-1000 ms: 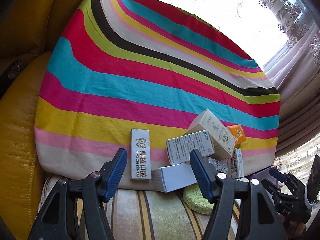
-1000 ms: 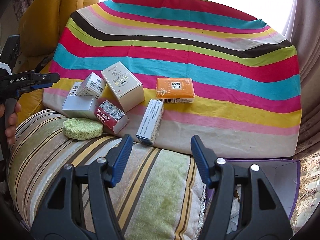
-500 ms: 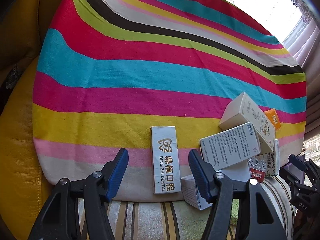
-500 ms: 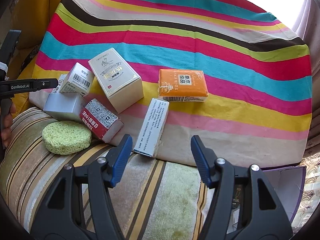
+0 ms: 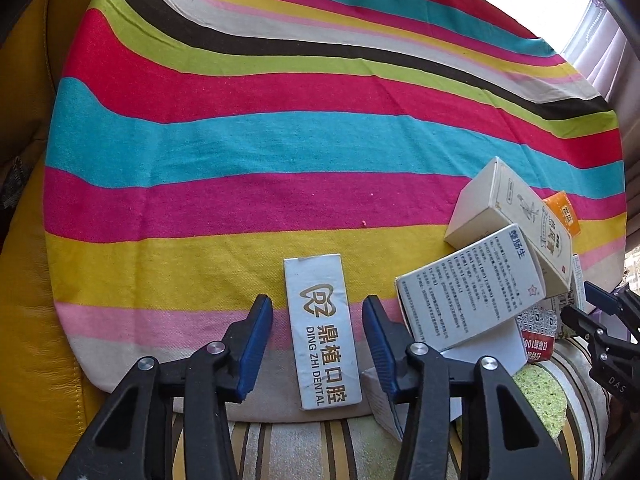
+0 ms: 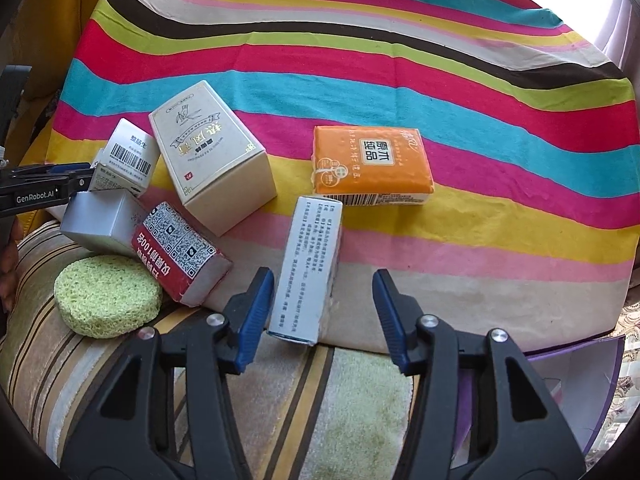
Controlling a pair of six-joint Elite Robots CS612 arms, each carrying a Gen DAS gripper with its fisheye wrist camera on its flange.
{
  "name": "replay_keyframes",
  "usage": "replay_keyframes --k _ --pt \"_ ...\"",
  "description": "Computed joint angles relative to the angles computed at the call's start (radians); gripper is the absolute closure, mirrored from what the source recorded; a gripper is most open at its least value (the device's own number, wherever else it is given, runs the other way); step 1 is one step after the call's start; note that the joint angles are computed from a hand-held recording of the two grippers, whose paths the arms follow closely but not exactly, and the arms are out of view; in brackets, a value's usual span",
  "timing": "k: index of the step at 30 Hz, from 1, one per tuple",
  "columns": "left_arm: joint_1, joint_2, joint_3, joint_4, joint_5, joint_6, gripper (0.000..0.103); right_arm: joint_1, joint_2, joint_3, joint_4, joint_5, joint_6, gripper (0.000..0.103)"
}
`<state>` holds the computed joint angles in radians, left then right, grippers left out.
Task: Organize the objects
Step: 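Grasp the white dental box with the left gripper while the right grasps the slim white box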
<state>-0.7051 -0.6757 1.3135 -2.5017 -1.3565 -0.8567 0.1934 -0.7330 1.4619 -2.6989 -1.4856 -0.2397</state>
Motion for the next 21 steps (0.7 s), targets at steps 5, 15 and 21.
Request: replay_keyframes --k 5,15,21 --pt "-0.001 0.0 0.006 -0.033 -0.008 0.015 0.07 0.0 0.007 -0.009 0.02 -0.002 -0.004 0.063" --pt "-0.006 -0.01 0.02 -0.034 -0.005 0.008 0.068 0.001 0.002 0.012 -0.016 -0.01 -0.01 0.074" --pt "-0.008 -0.01 0.022 -0.04 0.002 0.011 0.07 -0.002 -0.005 0.028 -0.053 -0.007 -0.001 0.074"
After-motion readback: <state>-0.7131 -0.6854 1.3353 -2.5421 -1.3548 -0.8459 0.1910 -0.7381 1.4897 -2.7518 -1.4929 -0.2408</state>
